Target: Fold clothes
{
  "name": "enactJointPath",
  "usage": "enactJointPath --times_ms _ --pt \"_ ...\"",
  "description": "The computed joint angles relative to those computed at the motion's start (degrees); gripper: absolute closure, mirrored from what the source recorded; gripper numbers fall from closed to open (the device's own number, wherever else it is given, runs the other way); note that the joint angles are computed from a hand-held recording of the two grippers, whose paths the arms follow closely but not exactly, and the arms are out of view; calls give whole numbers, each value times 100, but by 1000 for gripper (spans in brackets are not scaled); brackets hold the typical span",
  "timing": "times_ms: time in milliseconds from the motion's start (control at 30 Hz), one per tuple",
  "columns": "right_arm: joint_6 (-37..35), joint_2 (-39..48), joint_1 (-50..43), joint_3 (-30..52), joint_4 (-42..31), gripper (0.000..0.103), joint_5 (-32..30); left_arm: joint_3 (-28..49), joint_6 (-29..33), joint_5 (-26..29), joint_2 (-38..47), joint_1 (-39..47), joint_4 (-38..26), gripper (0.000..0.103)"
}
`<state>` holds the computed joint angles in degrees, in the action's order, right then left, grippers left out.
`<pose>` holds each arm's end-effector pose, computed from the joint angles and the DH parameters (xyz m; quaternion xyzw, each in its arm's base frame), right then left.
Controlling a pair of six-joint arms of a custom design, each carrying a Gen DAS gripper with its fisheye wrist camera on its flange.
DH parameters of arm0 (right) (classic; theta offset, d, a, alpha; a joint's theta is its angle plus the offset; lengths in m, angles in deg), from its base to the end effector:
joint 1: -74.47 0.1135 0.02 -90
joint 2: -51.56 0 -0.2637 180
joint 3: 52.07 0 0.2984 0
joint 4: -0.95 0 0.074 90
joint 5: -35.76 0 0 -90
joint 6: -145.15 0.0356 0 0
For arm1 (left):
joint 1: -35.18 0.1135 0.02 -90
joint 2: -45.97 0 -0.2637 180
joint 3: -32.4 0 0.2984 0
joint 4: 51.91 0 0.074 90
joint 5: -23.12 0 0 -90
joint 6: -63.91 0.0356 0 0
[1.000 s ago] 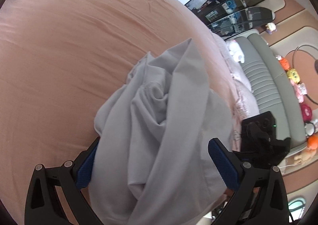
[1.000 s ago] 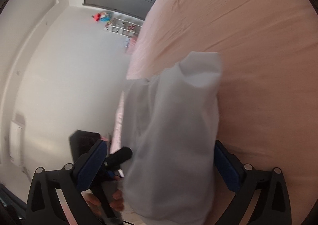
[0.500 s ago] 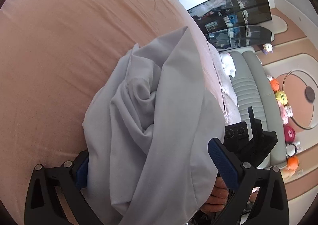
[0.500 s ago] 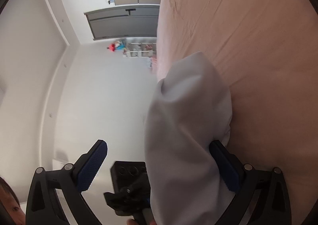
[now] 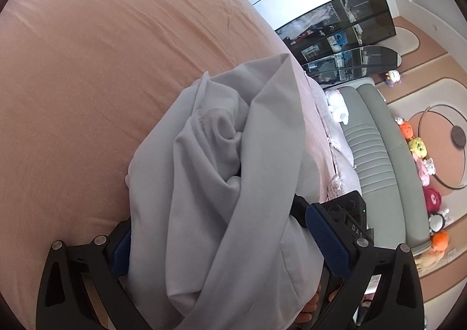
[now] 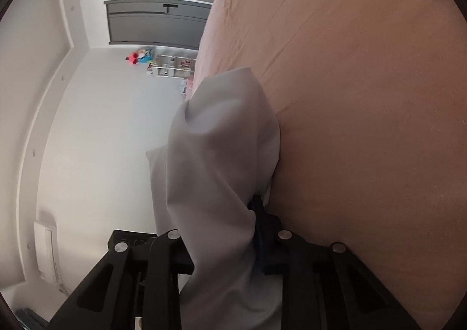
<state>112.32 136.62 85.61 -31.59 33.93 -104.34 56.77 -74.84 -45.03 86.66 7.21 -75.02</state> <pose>0.1987 0.0670 0.0560 0.1191 0.8086 0.5540 0.1582 0.1608 -0.1004 0.1336 -0.0805 0.8878 -0.3946 0.2225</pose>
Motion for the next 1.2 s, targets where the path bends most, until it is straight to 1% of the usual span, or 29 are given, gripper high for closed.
enactJointPath --times_ms 33,67,167,267,333,367,400,433,467,500,533,567,667,767,833,967,1067,1200 --pt "-124 -115 81 42 -284 85 144 -35 29 -45 -38 -24 28 0" --pt "-177 -107 122 71 -321 85 209 -71 59 -91 -81 -49 51 0" --pt "-315 -95 87 48 -264 85 216 -82 120 -82 -36 -17 122 0" --pt "-329 -14 217 136 -173 85 393 -167 113 -172 -81 -61 272 0" --pt "-308 196 296 306 -86 85 481 -210 161 -337 -174 -149 231 5" --pt "-299 295 333 391 -51 85 524 -185 187 -525 -208 -247 106 14" --pt "-301 282 330 392 -58 85 526 -177 138 -797 -308 -341 -123 31" --pt "-324 268 332 402 -94 85 542 -269 46 -843 -480 -308 -185 39" --pt "-280 502 499 700 -132 85 709 -365 -45 -875 -664 -265 -247 46" --pt "-354 449 536 710 -210 85 772 -481 -94 -787 -814 -177 -201 52" --pt "-456 324 558 684 -352 85 828 -597 -141 -691 -964 -83 -154 54" --pt "-545 229 569 659 -460 85 879 -712 -188 -592 -1120 14 -113 56" --pt "-650 113 626 667 -619 84 1009 -701 -177 -815 -1069 -154 -31 57" --pt "-651 99 733 800 -777 84 1146 -710 -210 -833 -947 -170 172 59" --pt "-710 -63 836 882 -1099 84 1345 -733 -196 -823 -1015 -143 149 59" --pt "-993 -569 1031 1128 -2254 84 1776 -677 -259 -1043 -1103 -283 -13 61" --pt "-1142 -777 1142 1198 -2625 82 2028 -741 -491 -1175 -1323 -410 -66 66" --pt "-1256 -1001 1262 1350 -3075 81 2264 -790 -609 -920 -1361 -238 14 67"
